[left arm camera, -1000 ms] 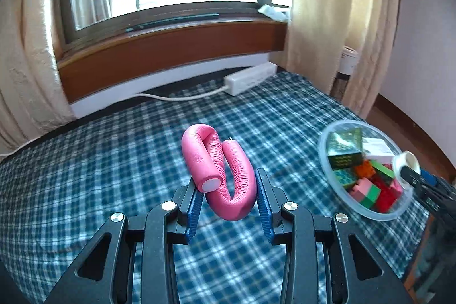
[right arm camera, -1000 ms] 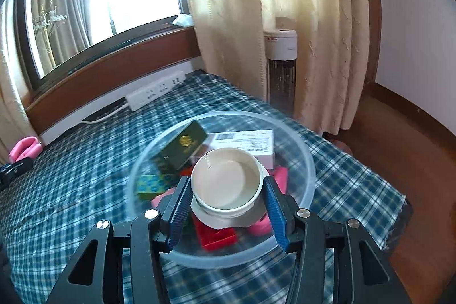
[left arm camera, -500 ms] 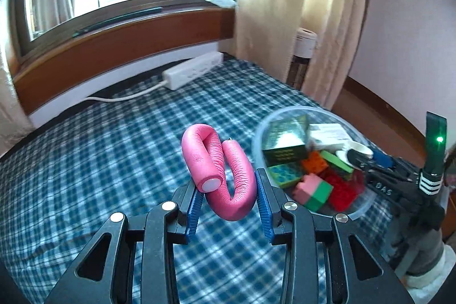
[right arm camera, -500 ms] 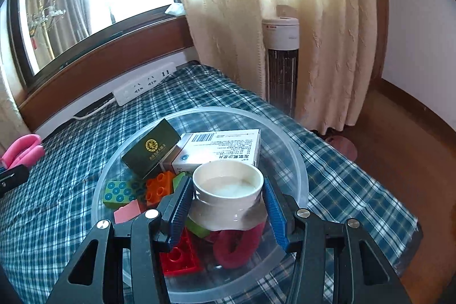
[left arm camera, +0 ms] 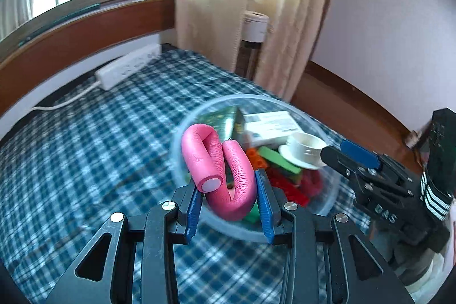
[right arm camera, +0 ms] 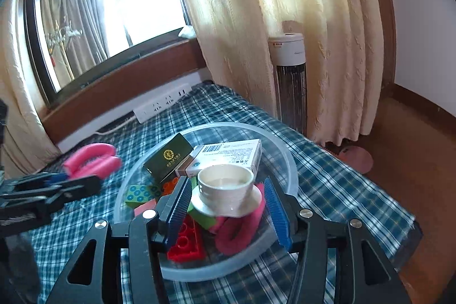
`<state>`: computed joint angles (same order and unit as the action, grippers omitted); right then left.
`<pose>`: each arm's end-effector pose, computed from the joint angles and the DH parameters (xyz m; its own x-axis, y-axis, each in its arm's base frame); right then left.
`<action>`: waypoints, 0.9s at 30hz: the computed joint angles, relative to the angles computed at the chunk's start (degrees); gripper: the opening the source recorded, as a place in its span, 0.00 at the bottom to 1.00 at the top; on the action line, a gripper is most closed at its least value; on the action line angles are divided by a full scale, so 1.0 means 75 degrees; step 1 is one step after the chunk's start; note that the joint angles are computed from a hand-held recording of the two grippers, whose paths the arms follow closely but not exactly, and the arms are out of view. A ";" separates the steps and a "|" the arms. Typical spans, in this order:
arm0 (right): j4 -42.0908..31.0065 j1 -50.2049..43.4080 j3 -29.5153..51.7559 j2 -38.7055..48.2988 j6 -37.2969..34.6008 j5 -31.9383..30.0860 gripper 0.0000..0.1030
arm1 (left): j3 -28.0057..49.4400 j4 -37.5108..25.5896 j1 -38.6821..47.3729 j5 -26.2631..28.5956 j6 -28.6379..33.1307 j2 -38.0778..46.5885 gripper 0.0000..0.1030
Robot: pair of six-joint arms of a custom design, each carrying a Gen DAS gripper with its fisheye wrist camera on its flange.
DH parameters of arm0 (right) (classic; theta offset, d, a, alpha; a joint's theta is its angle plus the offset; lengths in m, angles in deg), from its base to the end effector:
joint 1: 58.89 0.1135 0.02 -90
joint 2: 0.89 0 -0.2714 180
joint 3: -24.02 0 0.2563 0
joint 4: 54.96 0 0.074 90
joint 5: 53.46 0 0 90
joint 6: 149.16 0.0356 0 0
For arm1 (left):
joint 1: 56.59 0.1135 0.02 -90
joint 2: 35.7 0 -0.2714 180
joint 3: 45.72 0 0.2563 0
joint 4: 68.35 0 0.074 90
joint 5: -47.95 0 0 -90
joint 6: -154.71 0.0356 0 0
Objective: Organize objects
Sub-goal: 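Lower the pink tube into the bowl with the left gripper while the right gripper releases the cup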
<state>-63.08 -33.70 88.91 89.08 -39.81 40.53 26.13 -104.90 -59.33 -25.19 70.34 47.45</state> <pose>0.3120 0.1440 0.2163 -0.5907 0.0874 -0.8021 -0.1867 0.9523 0.2413 0.3106 -0.0252 0.2526 -0.7134 0.1281 -0.6889 0.3117 0.9386 -0.1482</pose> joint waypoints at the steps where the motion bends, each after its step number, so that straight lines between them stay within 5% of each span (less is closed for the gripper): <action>1: 0.0069 -0.0026 -0.0145 -0.0124 0.0045 -0.0015 0.55 | 0.0043 0.0027 -0.0066 0.0018 -0.0006 0.0086 0.36; 21: 0.0281 -0.0074 -0.1145 -0.0869 0.0369 0.0013 0.55 | 0.0723 0.0313 -0.0845 0.0260 -0.0480 0.1654 0.37; 22: 0.0277 -0.0059 -0.1156 -0.0885 0.0369 0.0017 0.55 | 0.0696 0.0298 -0.0816 0.0255 -0.0494 0.1617 0.39; 24: 0.0253 -0.0029 -0.1140 -0.0895 0.0363 0.0019 0.55 | 0.0597 0.0336 -0.0813 0.0153 -0.0485 0.1496 0.57; 27: 0.0188 0.0050 -0.1116 -0.0922 0.0363 0.0052 0.55 | 0.0342 0.0489 -0.0748 0.0085 -0.0493 0.1160 0.64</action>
<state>-61.67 -33.33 80.54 82.17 -37.09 40.92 28.70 -101.23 -64.95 -24.56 66.64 56.15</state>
